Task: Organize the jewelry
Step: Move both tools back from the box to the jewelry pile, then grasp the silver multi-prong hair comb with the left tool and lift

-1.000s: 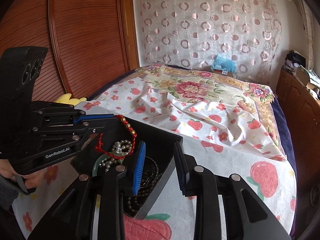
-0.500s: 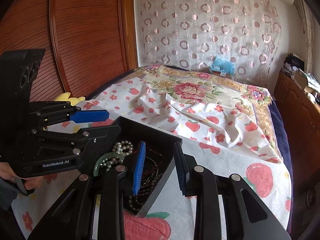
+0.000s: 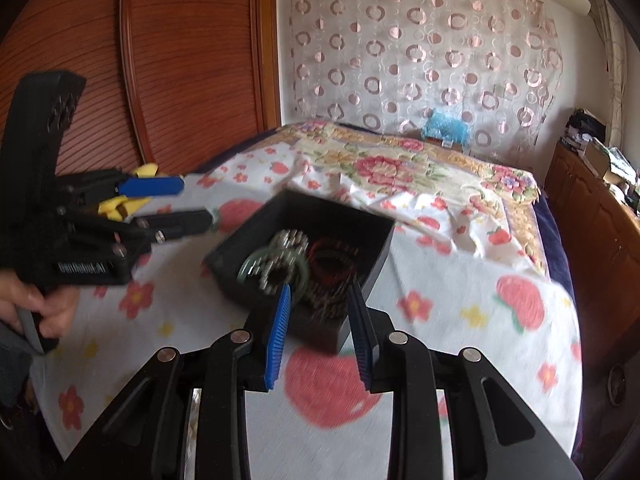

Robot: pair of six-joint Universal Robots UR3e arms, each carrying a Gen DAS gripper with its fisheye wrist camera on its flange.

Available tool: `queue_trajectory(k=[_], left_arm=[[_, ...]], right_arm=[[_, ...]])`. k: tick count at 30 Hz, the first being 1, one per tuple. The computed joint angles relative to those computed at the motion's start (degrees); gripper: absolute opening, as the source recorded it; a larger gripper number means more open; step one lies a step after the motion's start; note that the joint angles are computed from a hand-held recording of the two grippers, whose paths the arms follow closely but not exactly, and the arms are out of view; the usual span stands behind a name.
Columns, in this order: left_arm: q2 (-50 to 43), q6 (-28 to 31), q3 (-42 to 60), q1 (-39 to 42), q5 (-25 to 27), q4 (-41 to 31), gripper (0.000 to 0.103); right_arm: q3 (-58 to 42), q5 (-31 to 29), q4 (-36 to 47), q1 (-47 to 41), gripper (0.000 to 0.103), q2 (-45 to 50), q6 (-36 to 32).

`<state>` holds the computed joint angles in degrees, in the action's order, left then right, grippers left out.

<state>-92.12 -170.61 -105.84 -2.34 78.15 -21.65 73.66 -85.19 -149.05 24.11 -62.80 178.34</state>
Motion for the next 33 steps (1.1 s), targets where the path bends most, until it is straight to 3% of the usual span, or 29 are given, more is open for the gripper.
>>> queue_trajectory(k=[13, 21, 33], left_arm=[[11.4, -0.4, -15.5, 0.3, -2.9, 0.2, 0.068], [8.8, -1.3, -14.5, -4.0, -4.0, -1.6, 0.068], [1.4, -2.0, -8.7, -8.1, -5.1, -6.0, 0.058]], right_arm=[[23.3, -3.0, -8.8, 2.1, 0.034, -11.2, 4.8], [34.6, -2.8, -14.2, 1.6, 0.034, -17.8, 6.6], [37.9, -2.2, -15.7, 1.3, 0.034, -20.2, 6.4]])
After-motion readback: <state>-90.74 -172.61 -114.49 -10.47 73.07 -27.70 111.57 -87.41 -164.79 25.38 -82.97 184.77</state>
